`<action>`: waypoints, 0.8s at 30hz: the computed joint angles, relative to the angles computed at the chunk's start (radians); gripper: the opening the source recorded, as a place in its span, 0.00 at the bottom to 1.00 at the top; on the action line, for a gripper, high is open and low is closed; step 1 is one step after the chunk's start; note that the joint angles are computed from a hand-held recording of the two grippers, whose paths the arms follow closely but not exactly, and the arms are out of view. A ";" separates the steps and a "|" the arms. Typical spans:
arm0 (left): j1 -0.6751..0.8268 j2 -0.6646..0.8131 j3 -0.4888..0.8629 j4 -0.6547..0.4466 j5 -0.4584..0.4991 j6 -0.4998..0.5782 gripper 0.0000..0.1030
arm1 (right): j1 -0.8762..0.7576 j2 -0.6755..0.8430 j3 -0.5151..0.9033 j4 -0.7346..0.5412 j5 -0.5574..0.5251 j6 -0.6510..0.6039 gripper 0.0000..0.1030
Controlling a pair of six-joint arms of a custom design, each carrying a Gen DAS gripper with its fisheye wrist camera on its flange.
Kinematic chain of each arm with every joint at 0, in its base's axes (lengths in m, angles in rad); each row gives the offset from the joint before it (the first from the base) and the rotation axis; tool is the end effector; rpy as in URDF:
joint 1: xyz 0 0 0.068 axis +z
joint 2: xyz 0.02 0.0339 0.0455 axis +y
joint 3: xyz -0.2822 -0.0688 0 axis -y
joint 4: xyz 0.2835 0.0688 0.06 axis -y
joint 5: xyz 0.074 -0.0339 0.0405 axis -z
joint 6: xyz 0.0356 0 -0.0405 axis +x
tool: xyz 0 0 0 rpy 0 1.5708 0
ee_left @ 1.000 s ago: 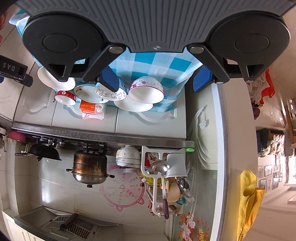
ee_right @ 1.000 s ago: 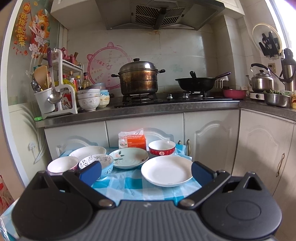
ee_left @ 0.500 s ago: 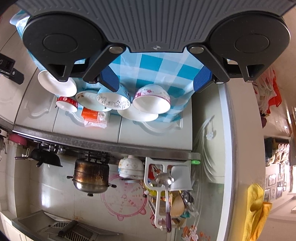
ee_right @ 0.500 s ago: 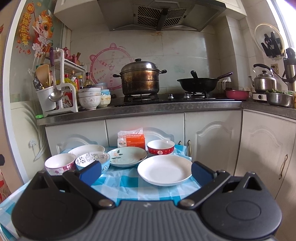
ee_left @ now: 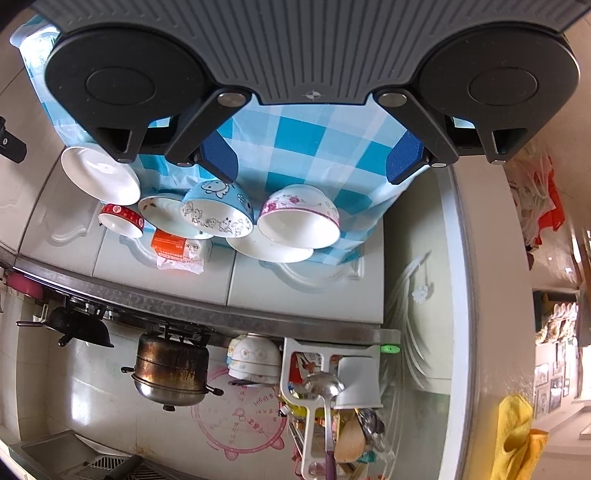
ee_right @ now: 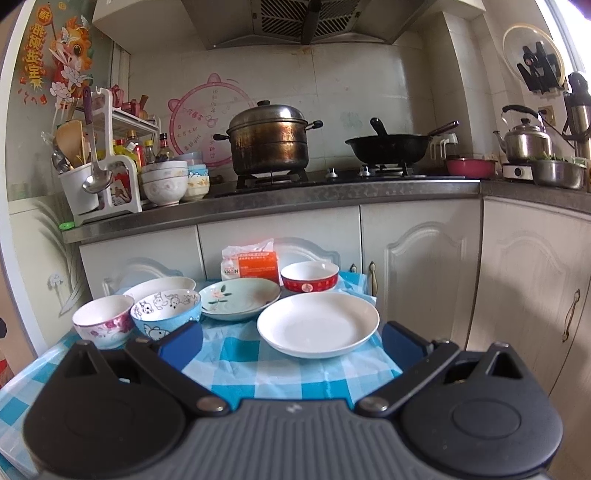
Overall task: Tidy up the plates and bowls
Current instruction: 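Move both tools toward the dishes on the checkered tablecloth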
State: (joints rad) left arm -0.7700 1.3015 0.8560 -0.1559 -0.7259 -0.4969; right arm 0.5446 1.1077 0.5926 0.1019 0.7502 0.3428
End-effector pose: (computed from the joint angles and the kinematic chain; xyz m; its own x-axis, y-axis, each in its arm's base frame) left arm 0.2387 -0.1985 0.2606 -0.4179 -0.0914 -0.9039 -0.0814 0.9947 -0.0629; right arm 0.2365 0.1149 0.2384 -0.2713 0.1231 -0.9546 0.2615 0.9639 0.0500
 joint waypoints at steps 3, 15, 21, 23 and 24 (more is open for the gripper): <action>0.005 0.026 0.005 0.024 0.027 0.005 1.00 | -0.034 0.008 -0.003 0.003 -0.035 0.008 0.99; -0.014 0.214 0.086 0.151 0.135 0.082 1.00 | -0.184 0.027 -0.026 0.011 -0.169 0.053 0.99; -0.020 0.324 0.159 0.192 0.185 0.115 1.00 | -0.268 0.045 -0.034 0.036 -0.248 0.054 0.99; -0.022 0.359 0.184 0.210 0.197 0.133 1.00 | -0.296 0.055 -0.030 0.040 -0.263 0.057 0.99; -0.022 0.373 0.194 0.218 0.204 0.142 1.00 | -0.308 0.058 -0.030 0.043 -0.272 0.059 0.99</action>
State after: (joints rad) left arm -0.7916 1.6746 1.0502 0.0625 -0.5221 -0.3549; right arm 0.2365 1.1654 0.5629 0.1451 0.4783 0.4017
